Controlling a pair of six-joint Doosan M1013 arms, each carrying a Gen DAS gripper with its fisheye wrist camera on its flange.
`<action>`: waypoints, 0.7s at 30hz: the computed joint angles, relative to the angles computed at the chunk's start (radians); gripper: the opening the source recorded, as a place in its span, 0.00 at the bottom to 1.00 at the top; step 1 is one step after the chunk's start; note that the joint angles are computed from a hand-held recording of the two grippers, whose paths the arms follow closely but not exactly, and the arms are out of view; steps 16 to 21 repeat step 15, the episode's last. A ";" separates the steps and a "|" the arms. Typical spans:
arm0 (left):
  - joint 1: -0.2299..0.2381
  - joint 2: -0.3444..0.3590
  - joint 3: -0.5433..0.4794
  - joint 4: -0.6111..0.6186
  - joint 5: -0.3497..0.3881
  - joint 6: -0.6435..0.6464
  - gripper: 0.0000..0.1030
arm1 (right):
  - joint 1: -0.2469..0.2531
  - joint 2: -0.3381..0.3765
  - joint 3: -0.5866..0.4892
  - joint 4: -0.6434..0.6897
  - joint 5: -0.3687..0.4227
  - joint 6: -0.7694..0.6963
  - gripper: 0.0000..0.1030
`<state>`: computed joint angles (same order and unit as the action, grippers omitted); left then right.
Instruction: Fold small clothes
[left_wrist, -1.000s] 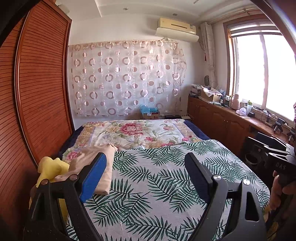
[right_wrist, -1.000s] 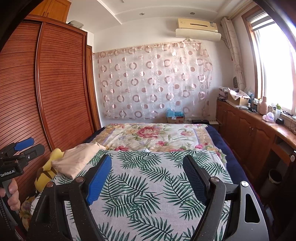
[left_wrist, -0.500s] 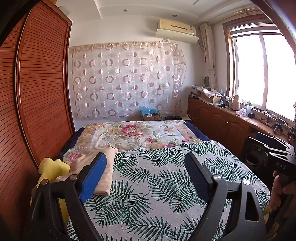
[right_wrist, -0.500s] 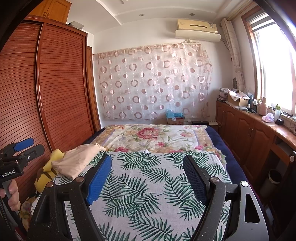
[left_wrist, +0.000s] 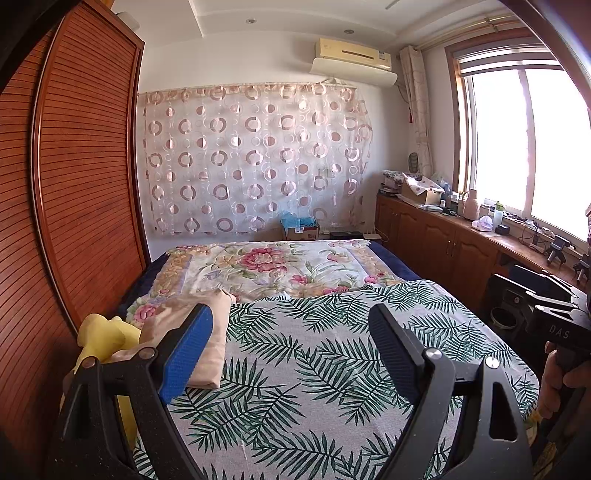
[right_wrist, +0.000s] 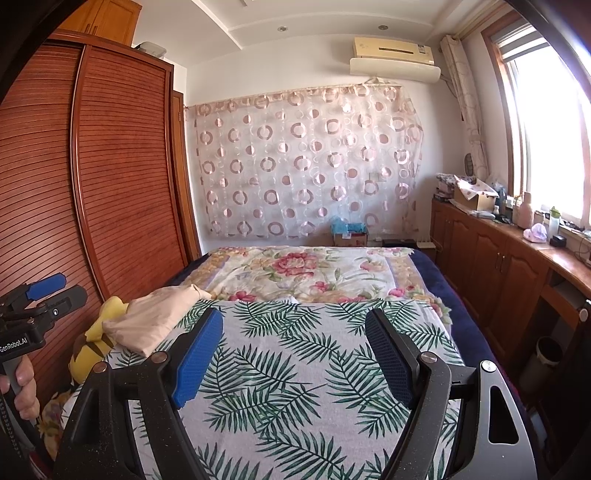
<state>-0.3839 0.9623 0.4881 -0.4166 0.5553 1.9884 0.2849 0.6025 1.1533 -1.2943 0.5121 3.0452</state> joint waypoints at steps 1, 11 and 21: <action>0.000 0.000 0.000 -0.001 0.000 0.000 0.84 | 0.000 0.000 -0.001 -0.002 0.000 0.001 0.79; 0.000 -0.002 0.007 -0.006 -0.003 0.007 0.84 | 0.000 -0.001 0.004 -0.011 -0.001 0.011 0.79; 0.002 -0.004 0.010 -0.005 -0.005 0.006 0.84 | 0.000 -0.001 0.004 -0.009 0.000 0.011 0.79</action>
